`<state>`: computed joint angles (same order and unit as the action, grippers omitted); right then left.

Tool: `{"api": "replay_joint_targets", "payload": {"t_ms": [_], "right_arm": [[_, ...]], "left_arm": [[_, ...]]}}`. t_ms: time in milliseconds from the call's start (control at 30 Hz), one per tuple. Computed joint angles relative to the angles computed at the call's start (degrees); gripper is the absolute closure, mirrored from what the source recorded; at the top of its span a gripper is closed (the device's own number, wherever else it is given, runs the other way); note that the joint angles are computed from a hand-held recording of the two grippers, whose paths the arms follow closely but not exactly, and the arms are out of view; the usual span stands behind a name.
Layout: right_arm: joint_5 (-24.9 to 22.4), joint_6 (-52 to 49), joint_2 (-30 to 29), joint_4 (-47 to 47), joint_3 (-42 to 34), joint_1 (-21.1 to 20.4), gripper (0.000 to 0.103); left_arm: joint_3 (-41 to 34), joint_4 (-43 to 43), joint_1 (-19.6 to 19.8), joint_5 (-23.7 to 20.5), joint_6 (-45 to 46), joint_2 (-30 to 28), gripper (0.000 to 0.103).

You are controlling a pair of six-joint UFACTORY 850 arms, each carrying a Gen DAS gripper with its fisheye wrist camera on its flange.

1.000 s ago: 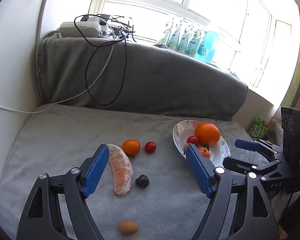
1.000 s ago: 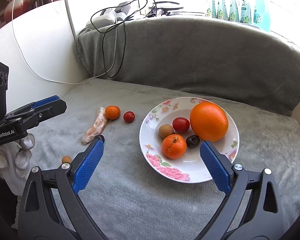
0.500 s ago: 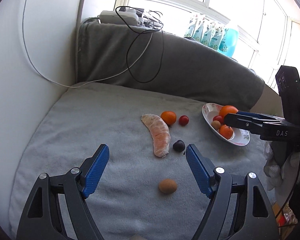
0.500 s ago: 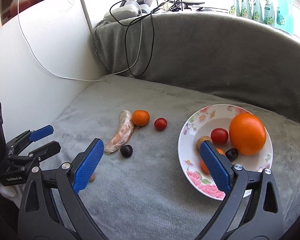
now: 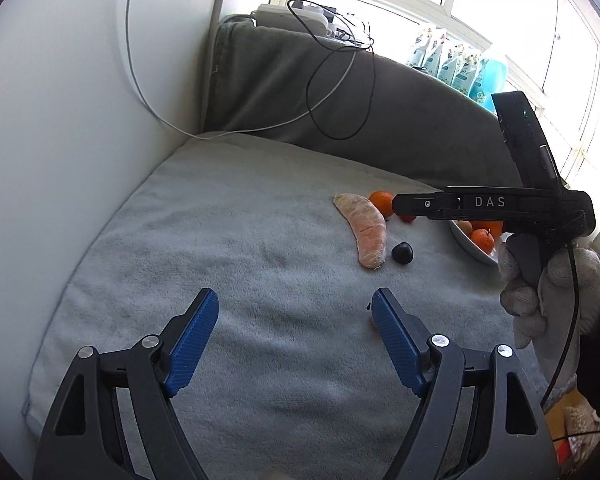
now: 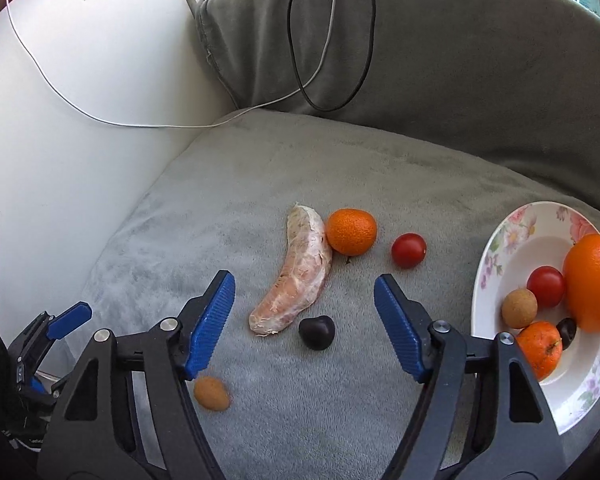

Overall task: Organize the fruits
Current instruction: 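Move both tools back toward the pomelo segment on the towel, then close the right tool around the peeled pomelo segment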

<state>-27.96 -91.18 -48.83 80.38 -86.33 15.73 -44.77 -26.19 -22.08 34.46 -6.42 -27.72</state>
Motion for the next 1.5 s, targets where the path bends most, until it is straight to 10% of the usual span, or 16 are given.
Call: {"api": "replay_joint_targets", "payload": {"t_ms": [500,1500], "right_arm": [[0.1,27.9,-8.4,-23.3,-13.2,2.6,0.034],[2.3,42.4,-11.4,-38.2,-17.9,5.0,0.057]], "left_arm": [[2.3,1.3,0.7,2.0,-2.8,1.3,0.024],[3.6,5.0,2.0,3.2,-7.8,1.3,0.024]]}}
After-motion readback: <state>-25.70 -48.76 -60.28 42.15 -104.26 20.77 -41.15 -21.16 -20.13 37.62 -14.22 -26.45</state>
